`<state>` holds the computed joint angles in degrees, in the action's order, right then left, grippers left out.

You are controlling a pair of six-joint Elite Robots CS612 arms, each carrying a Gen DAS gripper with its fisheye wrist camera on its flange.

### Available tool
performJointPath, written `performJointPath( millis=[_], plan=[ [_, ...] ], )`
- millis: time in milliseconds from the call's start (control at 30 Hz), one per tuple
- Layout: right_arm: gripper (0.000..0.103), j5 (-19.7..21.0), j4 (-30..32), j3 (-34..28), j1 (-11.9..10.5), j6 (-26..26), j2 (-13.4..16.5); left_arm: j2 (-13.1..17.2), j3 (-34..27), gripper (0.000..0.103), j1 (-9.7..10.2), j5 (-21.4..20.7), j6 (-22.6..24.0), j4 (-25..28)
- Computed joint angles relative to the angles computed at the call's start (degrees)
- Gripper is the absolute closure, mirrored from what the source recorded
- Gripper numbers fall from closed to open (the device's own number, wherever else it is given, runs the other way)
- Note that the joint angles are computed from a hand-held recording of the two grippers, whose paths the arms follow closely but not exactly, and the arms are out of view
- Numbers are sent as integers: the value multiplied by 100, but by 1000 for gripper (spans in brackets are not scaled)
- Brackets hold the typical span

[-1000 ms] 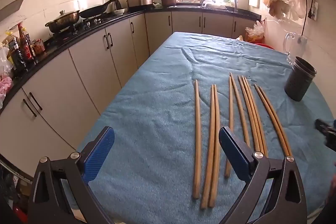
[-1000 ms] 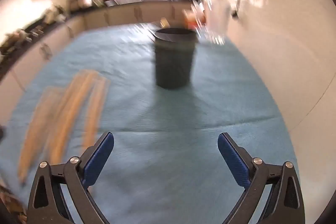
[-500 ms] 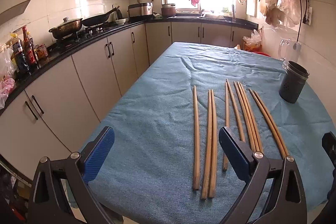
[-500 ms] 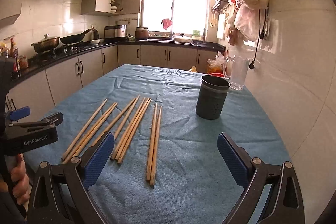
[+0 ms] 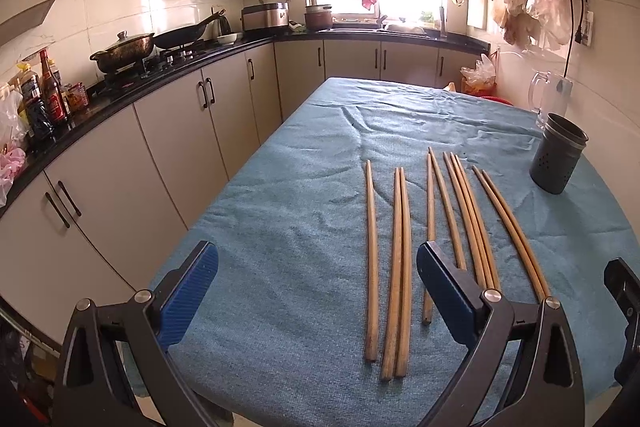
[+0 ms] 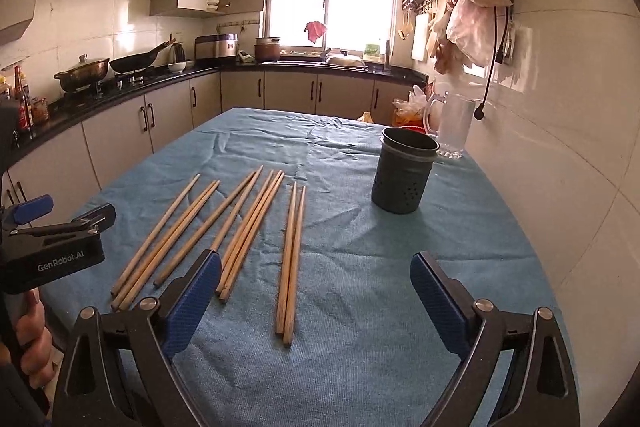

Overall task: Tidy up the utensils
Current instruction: 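Move both tools over the row of wooden chopsticks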

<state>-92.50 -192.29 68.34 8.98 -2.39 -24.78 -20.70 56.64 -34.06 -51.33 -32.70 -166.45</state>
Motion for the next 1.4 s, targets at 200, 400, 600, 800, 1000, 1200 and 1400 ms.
performJointPath(
  millis=[200,400,600,800,1000,1200,1400],
  plan=[
    [6,-98,101,-18,9,63,-5,-3,3,4,1,-1,-18,18],
    [6,-116,122,-3,8,101,-6,-25,26,4,11,-57,-72,73],
    [7,-120,160,-5,10,95,-4,-26,29,4,17,-83,-79,83],
    [7,-120,193,-4,12,110,-7,-12,15,4,19,-118,-76,91],
    [7,-107,175,10,14,96,-6,-9,15,4,18,-120,-80,96],
    [7,-84,183,19,5,104,-11,-10,27,4,18,-138,-52,64],
    [8,-57,177,68,-10,129,-31,-14,48,4,-1,-157,-26,40]
  ],
)
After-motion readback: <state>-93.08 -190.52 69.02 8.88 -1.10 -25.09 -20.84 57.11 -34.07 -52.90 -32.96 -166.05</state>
